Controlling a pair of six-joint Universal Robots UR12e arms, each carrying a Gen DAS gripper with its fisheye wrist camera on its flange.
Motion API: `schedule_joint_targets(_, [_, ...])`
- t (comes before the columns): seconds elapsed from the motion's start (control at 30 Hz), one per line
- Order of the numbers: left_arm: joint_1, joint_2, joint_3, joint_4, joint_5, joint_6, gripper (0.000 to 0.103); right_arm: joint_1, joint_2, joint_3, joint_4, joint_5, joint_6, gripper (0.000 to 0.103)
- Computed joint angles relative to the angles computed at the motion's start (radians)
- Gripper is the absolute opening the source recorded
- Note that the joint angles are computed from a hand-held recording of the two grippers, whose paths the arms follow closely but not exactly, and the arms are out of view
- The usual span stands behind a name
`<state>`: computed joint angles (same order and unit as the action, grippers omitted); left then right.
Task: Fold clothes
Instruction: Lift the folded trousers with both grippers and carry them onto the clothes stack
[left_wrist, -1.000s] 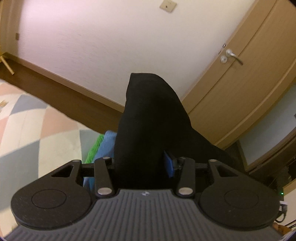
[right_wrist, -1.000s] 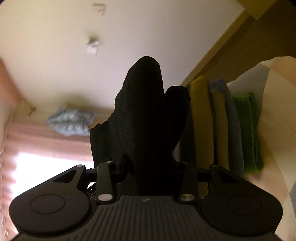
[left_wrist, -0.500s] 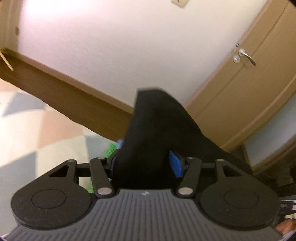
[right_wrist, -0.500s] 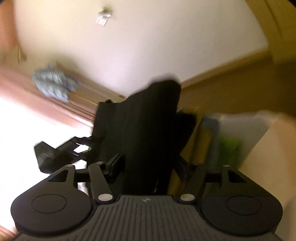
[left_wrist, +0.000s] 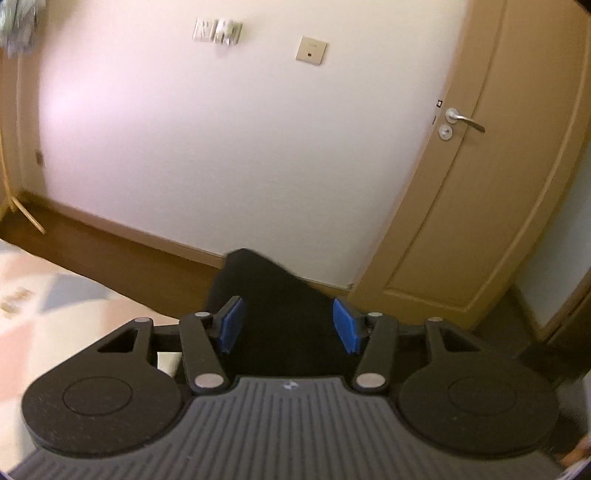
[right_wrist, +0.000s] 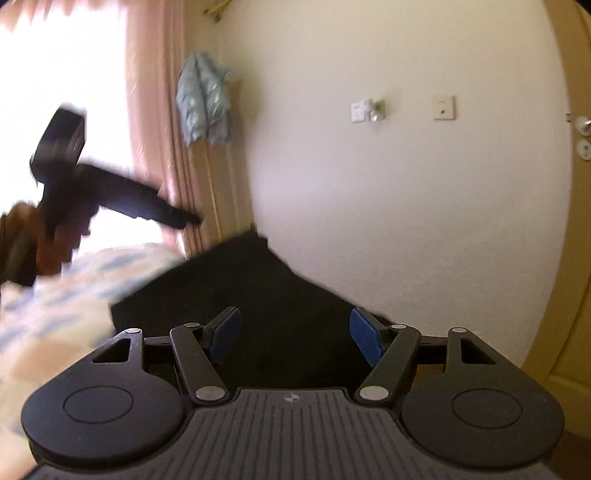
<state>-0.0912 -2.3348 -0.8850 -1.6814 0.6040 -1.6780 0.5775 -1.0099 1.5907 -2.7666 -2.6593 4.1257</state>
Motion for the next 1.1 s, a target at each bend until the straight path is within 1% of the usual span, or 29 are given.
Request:
schedule_joint_targets(0.03, [-0.01, 0.007, -0.027, 0.058, 0.003, -0.03, 0.046, -0.004, 0.006, 0.005, 0.002, 0.002, 0.004, 0.068])
schedule_joint_targets(0.1, [-0.027, 0.009, -0.062, 0.162, 0.023, -0.1, 0.043, -0.008, 0.018, 0.01, -0.003, 0.002, 0.014, 0.073])
schedule_joint_targets(0.13, [-0.032, 0.006, -0.071, 0.191, 0.024, -0.129, 0.043, -0.006, 0.028, 0.012, -0.024, -0.006, 0.022, 0.073])
schedule_joint_targets(0.17, [-0.035, -0.002, -0.072, 0.202, 0.017, -0.145, 0.042, -0.004, 0.038, 0.013, -0.048, -0.014, 0.022, 0.074])
schedule_joint_targets(0.23, [-0.034, -0.008, -0.079, 0.216, -0.011, -0.149, 0.042, 0.001, 0.054, 0.013, -0.088, -0.027, 0.007, 0.074])
schedule_joint_targets(0.3, [-0.036, -0.017, -0.077, 0.233, -0.024, -0.149, 0.042, 0.007, 0.059, 0.025, -0.122, -0.039, 0.0, 0.074])
schedule_joint_targets(0.37, [-0.039, -0.021, -0.09, 0.285, -0.023, -0.161, 0.038, 0.009, 0.052, 0.048, -0.161, -0.048, -0.004, 0.074])
schedule_joint_targets(0.4, [-0.041, -0.019, -0.102, 0.316, -0.009, -0.166, 0.037, 0.008, 0.052, 0.058, -0.184, -0.049, -0.005, 0.075])
schedule_joint_targets(0.47, [-0.048, -0.012, -0.14, 0.409, 0.035, -0.176, 0.036, 0.0, 0.057, 0.069, -0.228, -0.037, -0.007, 0.075])
schedule_joint_targets(0.57, [-0.06, -0.024, -0.145, 0.461, 0.088, -0.215, 0.038, -0.015, 0.056, 0.081, -0.255, -0.004, -0.006, 0.075])
schedule_joint_targets(0.67, [-0.069, -0.025, -0.148, 0.502, 0.117, -0.261, 0.039, -0.037, 0.038, 0.103, -0.264, 0.04, 0.004, 0.075])
schedule_joint_targets(0.73, [-0.071, -0.008, -0.173, 0.55, 0.127, -0.278, 0.038, -0.049, 0.023, 0.114, -0.264, 0.069, 0.014, 0.075])
schedule_joint_targets(0.77, [-0.068, 0.004, -0.188, 0.565, 0.125, -0.276, 0.038, -0.054, 0.014, 0.121, -0.263, 0.085, 0.019, 0.076])
schedule_joint_targets(0.83, [-0.055, 0.024, -0.203, 0.574, 0.12, -0.264, 0.036, -0.06, -0.005, 0.138, -0.258, 0.122, 0.032, 0.083])
schedule_joint_targets(0.87, [-0.046, 0.036, -0.214, 0.584, 0.116, -0.26, 0.036, -0.062, -0.016, 0.143, -0.239, 0.134, 0.046, 0.09])
schedule_joint_targets(0.9, [-0.035, 0.048, -0.229, 0.595, 0.107, -0.26, 0.036, -0.062, -0.026, 0.143, -0.216, 0.137, 0.055, 0.091])
schedule_joint_targets(0.93, [-0.024, 0.061, -0.244, 0.606, 0.097, -0.261, 0.036, -0.057, -0.03, 0.138, -0.199, 0.123, 0.052, 0.09])
schedule_joint_targets(1.0, [0.006, 0.084, -0.27, 0.598, 0.062, -0.259, 0.037, -0.041, -0.03, 0.119, -0.164, 0.065, 0.036, 0.083])
schedule_joint_targets(1.03, [0.022, 0.1, -0.292, 0.618, 0.057, -0.273, 0.037, -0.033, -0.03, 0.109, -0.147, 0.037, 0.027, 0.081])
schedule_joint_targets(1.07, [0.037, 0.114, -0.312, 0.627, 0.048, -0.282, 0.037, -0.023, -0.027, 0.101, -0.16, 0.011, 0.004, 0.081])
schedule_joint_targets(1.1, [0.051, 0.125, -0.331, 0.624, 0.04, -0.287, 0.038, -0.012, -0.021, 0.094, -0.204, -0.001, -0.038, 0.081])
